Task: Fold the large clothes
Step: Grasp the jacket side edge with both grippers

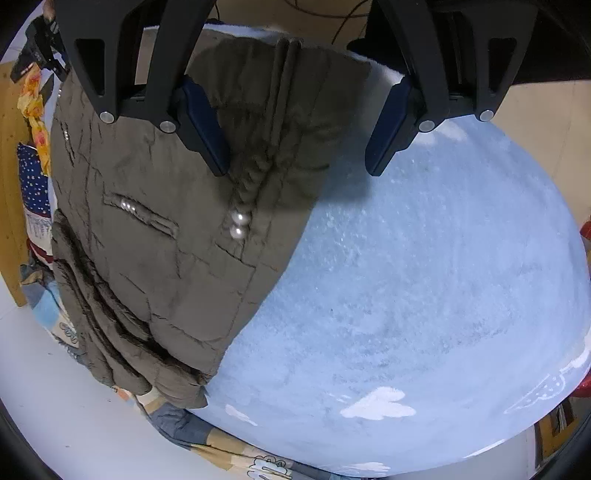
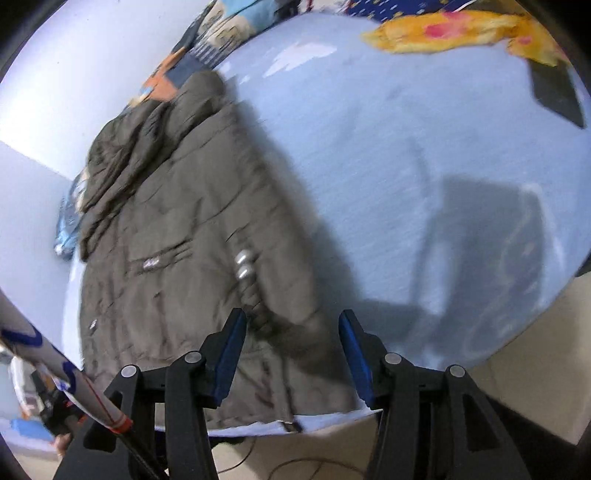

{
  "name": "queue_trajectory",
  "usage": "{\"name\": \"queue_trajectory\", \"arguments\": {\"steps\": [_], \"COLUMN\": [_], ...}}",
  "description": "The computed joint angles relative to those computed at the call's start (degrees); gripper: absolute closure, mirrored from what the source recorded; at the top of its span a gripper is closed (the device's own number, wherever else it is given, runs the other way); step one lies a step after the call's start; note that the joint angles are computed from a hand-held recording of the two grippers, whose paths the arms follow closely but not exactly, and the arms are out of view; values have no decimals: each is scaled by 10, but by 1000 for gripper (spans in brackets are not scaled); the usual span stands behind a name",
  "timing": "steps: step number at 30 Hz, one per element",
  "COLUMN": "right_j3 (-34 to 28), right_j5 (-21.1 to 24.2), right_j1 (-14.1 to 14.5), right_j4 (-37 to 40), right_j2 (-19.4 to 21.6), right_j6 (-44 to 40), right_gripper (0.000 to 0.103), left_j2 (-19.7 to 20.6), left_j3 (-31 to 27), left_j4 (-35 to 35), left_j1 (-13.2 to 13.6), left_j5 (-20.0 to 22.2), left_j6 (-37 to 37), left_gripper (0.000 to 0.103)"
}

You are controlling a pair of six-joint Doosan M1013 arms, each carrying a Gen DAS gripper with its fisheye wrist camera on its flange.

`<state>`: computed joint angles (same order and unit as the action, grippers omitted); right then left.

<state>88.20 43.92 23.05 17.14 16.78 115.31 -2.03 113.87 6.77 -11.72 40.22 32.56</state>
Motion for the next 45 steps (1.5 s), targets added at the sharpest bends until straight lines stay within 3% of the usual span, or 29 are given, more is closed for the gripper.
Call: {"name": "queue_trajectory", "arguments": {"steps": [7,11,12,13,15,17,19,22,28,33,40,41,42,43,45], "right_j3": [-35,-30,-26,-26,-27,-17,-10,-11,-11,-1,15,14,16,18,18], "right_j5": [38,40,32,28,21,-9,-32,-28,-17,-26,-40,-38,-45,-52,-68], "right_j1": [22,14,13,14,22,25,30,34,26,26,20,20,19,18,24], "right_j4": [-77,-51,-40,-35,-64,-71,-85,-102,-71,-65,-40,-39,-25,-16,-40], "right_j2": [23,26,24,23,18,9,1,2,8,7,1,2,1,-1,-7], "right_j6": [23,33,24,16,16,15,12,19,23,36,59,56,42,32,32], "right_gripper": [41,40,56,62,78,81,82,81,67,58,55,58,73,80,85], "left_j2": [-8,-2,-1,-1,-3,-3,-1,6,6,-3,-4,-3,-5,-4,-3], "left_j3": [17,12,11,10,9,7,2,-3,4,19,31,30,29,27,23], "left_j4": [-58,-33,-28,-24,2,30,62,90,139,125,80,90,103,119,142], "left_j1": [11,3,1,-2,-14,-24,-34,-42,-58,-56,-41,-45,-51,-57,-66], "left_j5": [-26,-19,-19,-20,-15,-11,0,19,46,19,-18,-18,-19,-16,-10], "left_j6": [50,38,37,40,29,16,0,-11,-81,-116,-105,-102,-101,-103,-103], "left_gripper": [28,29,32,41,45,48,48,47,28,28,28,36,40,46,51]}}
